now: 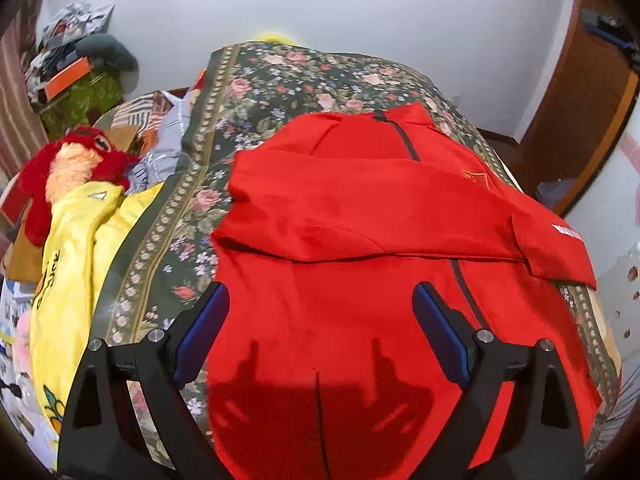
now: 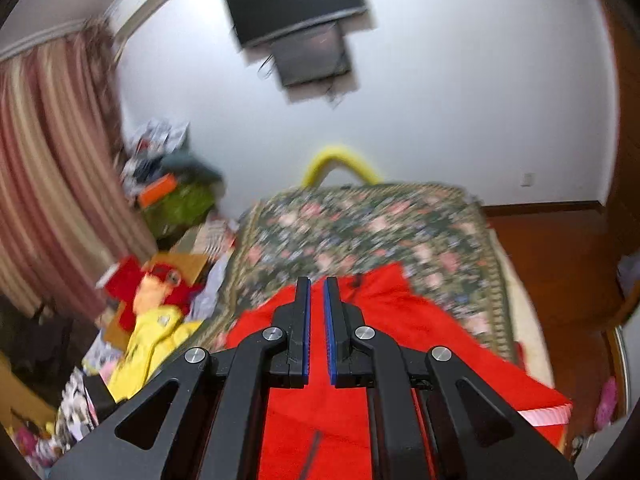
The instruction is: Fold large clothes
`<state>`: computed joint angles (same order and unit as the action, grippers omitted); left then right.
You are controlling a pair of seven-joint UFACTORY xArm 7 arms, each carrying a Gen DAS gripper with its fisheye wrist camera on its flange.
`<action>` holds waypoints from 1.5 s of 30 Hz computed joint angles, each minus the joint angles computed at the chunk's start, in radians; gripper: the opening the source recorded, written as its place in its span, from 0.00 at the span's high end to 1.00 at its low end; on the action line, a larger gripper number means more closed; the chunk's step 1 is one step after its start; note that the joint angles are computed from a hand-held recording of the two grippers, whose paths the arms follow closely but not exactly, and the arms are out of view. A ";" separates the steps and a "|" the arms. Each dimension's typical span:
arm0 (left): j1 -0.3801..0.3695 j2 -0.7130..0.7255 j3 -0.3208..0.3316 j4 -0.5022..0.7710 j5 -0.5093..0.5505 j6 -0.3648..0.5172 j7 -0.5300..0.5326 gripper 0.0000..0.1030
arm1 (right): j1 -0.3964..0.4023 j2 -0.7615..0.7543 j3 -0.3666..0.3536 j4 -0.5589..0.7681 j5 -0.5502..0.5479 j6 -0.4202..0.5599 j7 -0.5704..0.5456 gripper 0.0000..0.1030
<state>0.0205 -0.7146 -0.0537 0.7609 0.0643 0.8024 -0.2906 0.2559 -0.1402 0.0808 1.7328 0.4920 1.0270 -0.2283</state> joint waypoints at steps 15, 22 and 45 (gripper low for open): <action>-0.109 0.140 -0.022 0.118 -0.098 -0.018 0.030 0.10 | -0.054 -0.100 -0.033 -0.215 -0.145 0.063 0.039 0.53; -0.202 0.352 -0.076 0.277 -0.149 -0.029 -0.005 0.10 | -0.118 -0.251 -0.101 -0.399 -0.191 0.069 -0.031 0.42; -0.259 0.834 -0.097 0.601 -0.737 0.064 0.102 0.31 | -0.284 -0.453 -0.229 -0.738 -0.216 0.067 0.072 0.41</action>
<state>-0.2388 0.1190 -0.1508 1.3623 -0.6730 0.8662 -0.1889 -0.0277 -0.5927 -0.1479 0.9945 0.2757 1.0936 -0.1560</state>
